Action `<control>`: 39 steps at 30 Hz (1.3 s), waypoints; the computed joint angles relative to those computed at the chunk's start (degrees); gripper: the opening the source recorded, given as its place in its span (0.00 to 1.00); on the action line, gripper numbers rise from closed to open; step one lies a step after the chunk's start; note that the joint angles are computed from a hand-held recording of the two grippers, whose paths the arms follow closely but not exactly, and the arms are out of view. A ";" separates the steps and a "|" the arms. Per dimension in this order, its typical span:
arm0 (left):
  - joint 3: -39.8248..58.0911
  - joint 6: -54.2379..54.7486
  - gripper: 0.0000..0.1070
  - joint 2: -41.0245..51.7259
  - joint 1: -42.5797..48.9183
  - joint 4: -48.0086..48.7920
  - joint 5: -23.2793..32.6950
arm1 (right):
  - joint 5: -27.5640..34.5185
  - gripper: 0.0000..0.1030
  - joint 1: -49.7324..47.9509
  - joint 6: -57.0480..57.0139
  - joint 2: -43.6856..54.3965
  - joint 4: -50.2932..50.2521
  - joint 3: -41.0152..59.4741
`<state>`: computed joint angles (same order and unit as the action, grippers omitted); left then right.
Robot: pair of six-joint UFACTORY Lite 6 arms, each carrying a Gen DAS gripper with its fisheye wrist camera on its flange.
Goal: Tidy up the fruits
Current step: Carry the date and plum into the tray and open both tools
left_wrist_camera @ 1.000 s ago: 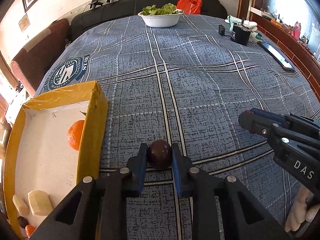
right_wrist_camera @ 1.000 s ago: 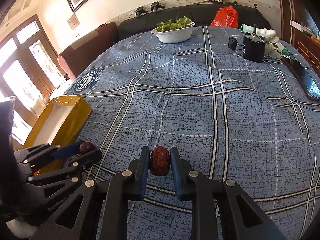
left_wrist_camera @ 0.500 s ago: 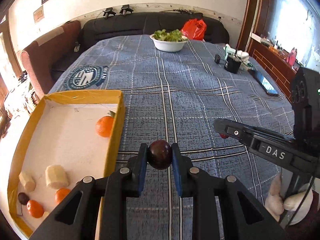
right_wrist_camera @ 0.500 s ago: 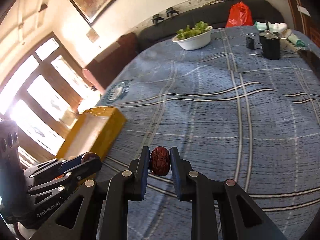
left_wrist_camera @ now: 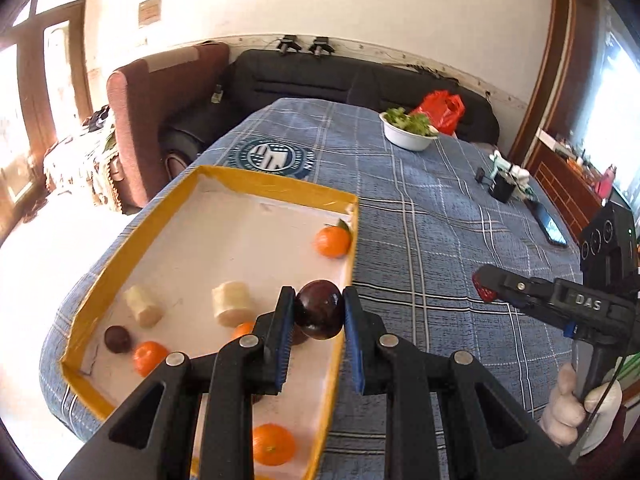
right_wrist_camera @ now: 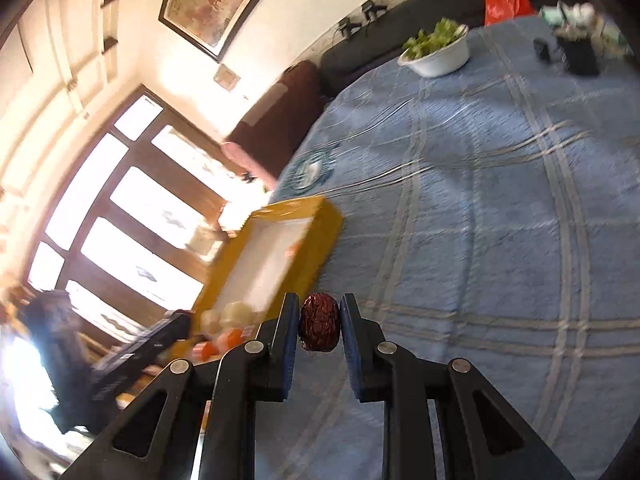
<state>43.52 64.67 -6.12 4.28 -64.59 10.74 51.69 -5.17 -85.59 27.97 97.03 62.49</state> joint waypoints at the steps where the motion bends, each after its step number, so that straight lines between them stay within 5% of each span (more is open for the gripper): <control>1: -0.61 2.85 0.21 -0.61 1.67 -2.38 1.00 | 1.15 0.24 0.65 1.18 -0.20 -0.31 0.08; 9: -2.52 15.49 0.22 -0.53 15.01 -11.69 8.56 | -7.14 0.24 14.25 6.53 -7.13 -1.07 0.26; 17: 1.33 21.14 0.22 6.48 25.73 -14.66 12.33 | -16.85 0.24 24.26 13.70 -2.68 -5.54 8.52; 27: 7.71 23.62 0.22 15.97 26.67 -16.33 11.47 | -26.67 0.24 31.70 37.41 14.01 -29.10 31.28; 33: 9.93 23.88 0.23 19.36 24.69 -17.09 8.89 | -27.11 0.24 32.63 45.36 18.64 -38.07 37.65; 39: 7.63 31.01 0.59 16.80 22.69 -25.31 6.04 | -28.99 0.24 33.66 48.79 18.94 -43.03 38.22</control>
